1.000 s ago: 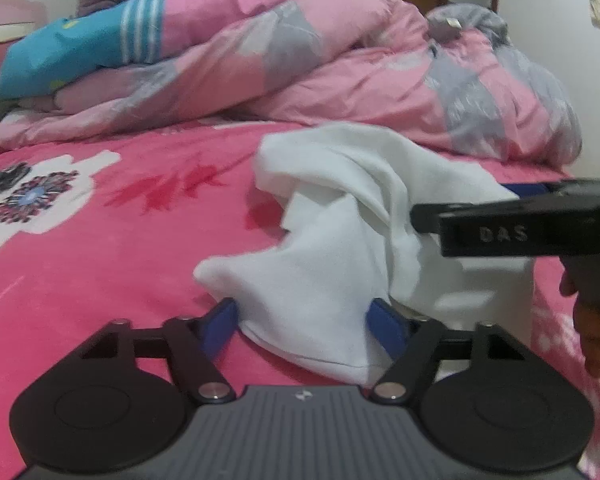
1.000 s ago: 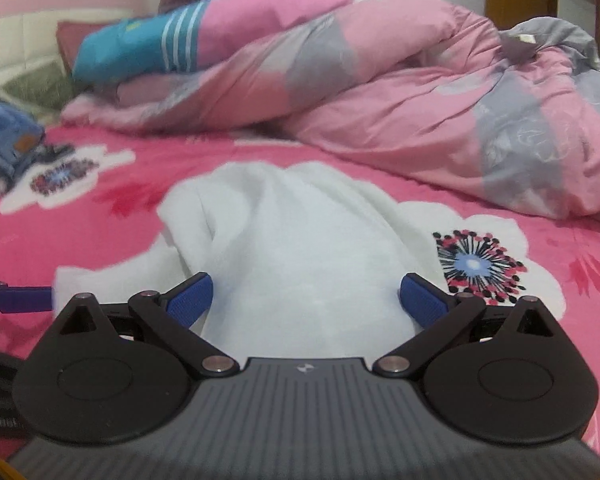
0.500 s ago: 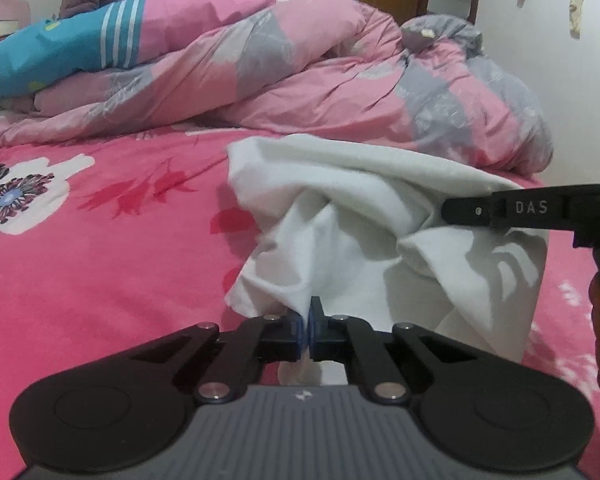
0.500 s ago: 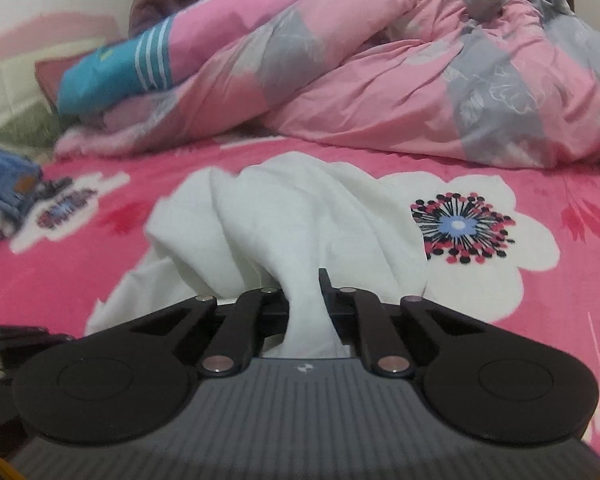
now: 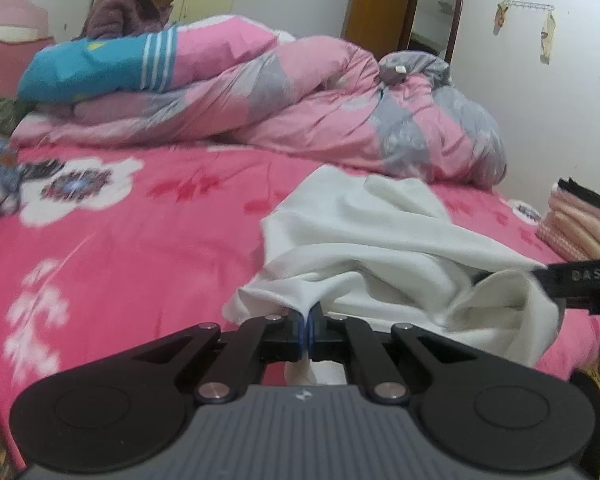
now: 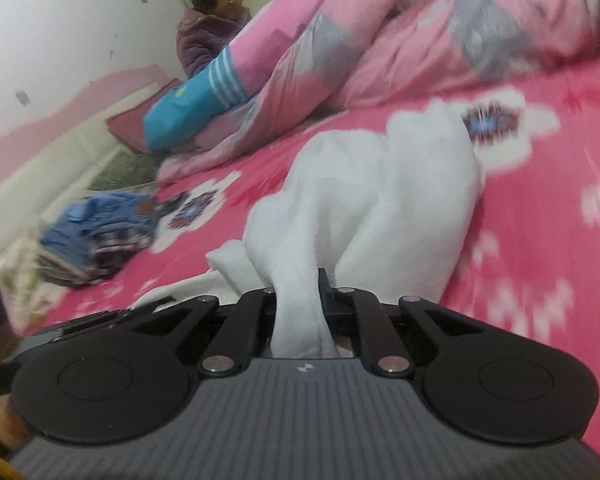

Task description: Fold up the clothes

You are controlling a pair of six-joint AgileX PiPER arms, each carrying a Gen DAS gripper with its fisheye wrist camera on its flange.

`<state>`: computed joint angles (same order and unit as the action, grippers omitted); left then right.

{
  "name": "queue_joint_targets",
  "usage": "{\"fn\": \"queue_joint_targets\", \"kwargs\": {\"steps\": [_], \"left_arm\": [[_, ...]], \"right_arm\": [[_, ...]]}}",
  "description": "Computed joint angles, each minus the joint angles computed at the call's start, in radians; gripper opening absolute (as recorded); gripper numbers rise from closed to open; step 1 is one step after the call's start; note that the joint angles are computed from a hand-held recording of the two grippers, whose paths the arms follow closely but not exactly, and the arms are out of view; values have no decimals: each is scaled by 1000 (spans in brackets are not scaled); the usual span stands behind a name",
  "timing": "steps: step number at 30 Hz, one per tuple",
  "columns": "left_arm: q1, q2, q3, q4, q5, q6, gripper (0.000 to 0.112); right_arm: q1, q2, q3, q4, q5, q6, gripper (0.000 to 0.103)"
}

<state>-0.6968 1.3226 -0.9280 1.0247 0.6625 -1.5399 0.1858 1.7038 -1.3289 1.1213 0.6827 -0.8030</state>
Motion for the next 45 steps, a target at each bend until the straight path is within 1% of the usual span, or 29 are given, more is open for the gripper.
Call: {"fn": "queue_joint_targets", "kwargs": {"steps": [1, 3, 4, 5, 6, 7, 8, 9, 10, 11, 13, 14, 16, 17, 18, 21, 23, 24, 26, 27, 28, 29, 30, 31, 32, 33, 37, 42, 45], "left_arm": [[-4, -6, 15, -29, -3, 13, 3], [-1, -8, 38, -95, -19, 54, 3], [7, -4, 44, -132, -30, 83, 4], [5, -6, 53, -136, -31, 82, 6], [0, -10, 63, -131, -31, 74, 7], [-4, -13, 72, -127, -30, 66, 12], [-15, -21, 82, -100, -17, 37, 20], [-28, -30, 92, -69, 0, 6, 25], [-45, -36, 101, -40, 17, -26, 33], [-60, -45, 112, -15, 32, -54, 37], [-84, -66, 136, 18, 58, -96, 42], [-94, -70, 143, 34, 67, -115, 46], [-110, -72, 151, 59, 88, -142, 50], [-119, -71, 154, 70, 100, -155, 52], [-119, -69, 153, 72, 105, -158, 52], [-107, -61, 153, 80, 104, -168, 52], [-96, -49, 148, 86, 101, -172, 52], [-89, -41, 143, 88, 98, -168, 52], [-75, -23, 133, 92, 91, -158, 52], [-70, -11, 127, 96, 83, -153, 52], [-64, 1, 121, 100, 74, -148, 51], [-59, 13, 115, 104, 65, -142, 51], [-56, 29, 106, 101, 62, -132, 50], [-54, 45, 95, 98, 60, -120, 50], [-52, 60, 85, 94, 59, -107, 50], [-49, 71, 80, 91, 54, -96, 50], [-53, 109, 54, 63, 53, -48, 50], [-60, 135, 14, 14, 78, 25, 50], [-51, 138, -12, -34, 80, 81, 50]], "right_arm": [[-12, -33, 55, 11, 2, -8, 3], [-19, -71, 130, -35, -20, 8, 6], [-14, -79, 146, -95, -39, 61, 11], [-7, -86, 160, -162, -57, 123, 12], [-6, -94, 161, -218, -52, 174, 15], [-4, -102, 159, -271, -43, 221, 23], [-4, -116, 158, -298, -37, 241, 27], [-1, -138, 154, -323, -35, 248, 35], [6, -162, 150, -343, -45, 244, 43], [13, -184, 146, -362, -56, 239, 47], [30, -211, 124, -399, -71, 229, 59], [41, -221, 112, -414, -80, 224, 61], [64, -199, 68, -390, -79, 172, 74], [75, -185, 45, -375, -78, 144, 77], [107, -157, 11, -398, -82, 144, 79], [209, -39, -114, -494, -104, 166, 80], [267, 46, -209, -562, -97, 191, 81], [296, 105, -270, -595, -76, 202, 81], [334, 204, -380, -693, -28, 275, 81], [351, 256, -443, -739, 4, 310, 80], [355, 294, -487, -777, 27, 358, 71], [356, 332, -530, -807, 50, 403, 60], [342, 352, -556, -797, 71, 432, 30], [325, 370, -580, -779, 91, 457, 14], [300, 363, -569, -727, 85, 458, 8], [269, 328, -519, -664, 52, 435, 5], [127, 156, -278, -365, -89, 253, 4], [-75, -47, -27, -203, -224, 145, 3], [-195, -104, 82, -127, -249, 97, 2]]}}
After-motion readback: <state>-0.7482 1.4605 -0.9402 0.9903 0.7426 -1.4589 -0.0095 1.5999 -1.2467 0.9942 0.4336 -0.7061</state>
